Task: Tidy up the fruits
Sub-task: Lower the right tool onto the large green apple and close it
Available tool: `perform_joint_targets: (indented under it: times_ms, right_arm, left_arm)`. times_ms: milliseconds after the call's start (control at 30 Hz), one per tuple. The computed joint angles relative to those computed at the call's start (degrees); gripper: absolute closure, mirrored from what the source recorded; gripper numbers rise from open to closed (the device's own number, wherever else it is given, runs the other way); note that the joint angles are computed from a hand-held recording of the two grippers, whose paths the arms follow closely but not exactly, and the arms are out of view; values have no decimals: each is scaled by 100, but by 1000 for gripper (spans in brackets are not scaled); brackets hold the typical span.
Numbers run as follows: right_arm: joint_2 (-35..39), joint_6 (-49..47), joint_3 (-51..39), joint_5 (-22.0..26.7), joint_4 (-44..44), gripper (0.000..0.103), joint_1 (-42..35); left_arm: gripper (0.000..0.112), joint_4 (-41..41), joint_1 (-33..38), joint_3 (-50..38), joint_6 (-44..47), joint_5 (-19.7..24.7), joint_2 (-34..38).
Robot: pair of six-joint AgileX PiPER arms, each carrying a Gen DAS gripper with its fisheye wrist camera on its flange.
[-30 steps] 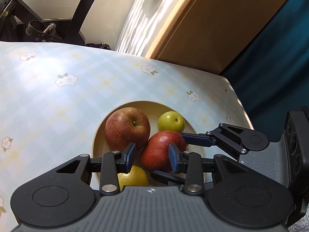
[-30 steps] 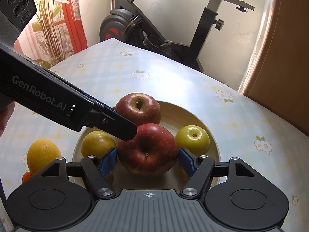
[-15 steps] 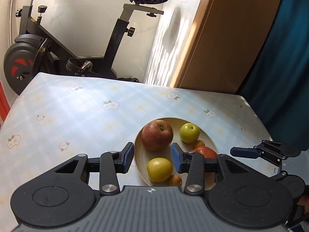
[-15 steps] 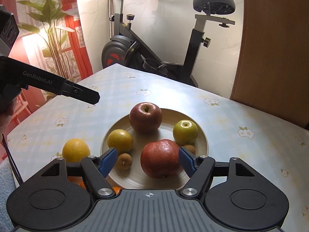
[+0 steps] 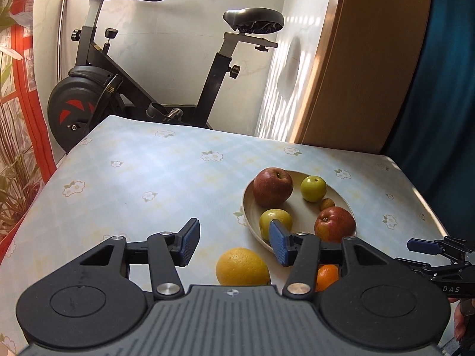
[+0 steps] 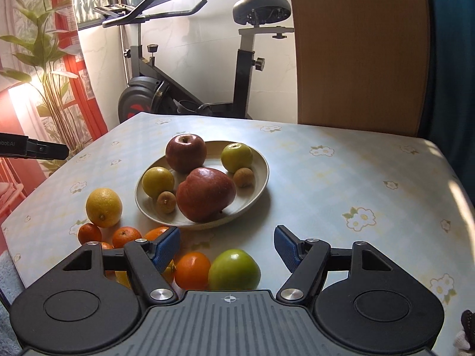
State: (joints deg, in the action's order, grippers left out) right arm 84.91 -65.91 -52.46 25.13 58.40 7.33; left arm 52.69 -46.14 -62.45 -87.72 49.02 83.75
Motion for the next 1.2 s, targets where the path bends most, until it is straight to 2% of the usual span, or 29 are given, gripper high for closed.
perform_joint_targets:
  times_ms: [133, 267, 433, 700, 800, 900, 1033, 1200]
  right_arm:
    - [-284, -958, 621, -334, 917, 37, -106]
    - [-255, -1824, 942, -323, 1718, 38, -259]
    - [-169, -2742, 1184, -276, 2560, 45, -283]
    - [97, -2902, 965, -200, 2541, 49, -198]
    - [239, -2722, 820, -166, 2200, 58, -148]
    - [301, -2738, 792, -133, 2297, 62, -168]
    - [372, -2766, 779, 46, 2460, 62, -310]
    - [453, -2744, 728, -10, 2405, 59, -263]
  left_arm:
    - [58, 338, -218, 239, -607, 91, -3]
    - [58, 454, -374, 362, -1012, 228, 40]
    - [58, 488, -470, 413, -1170, 421, 115]
    - [55, 586, -414, 691, -1333, 127, -5]
    - [52, 621, -389, 731, -1345, 108, -11]
    - [49, 652, -339, 797, -1392, 2, -55]
    - [48, 646, -297, 852, -1411, -56, -61]
    - [48, 506, -228, 891, -1315, -246, -39]
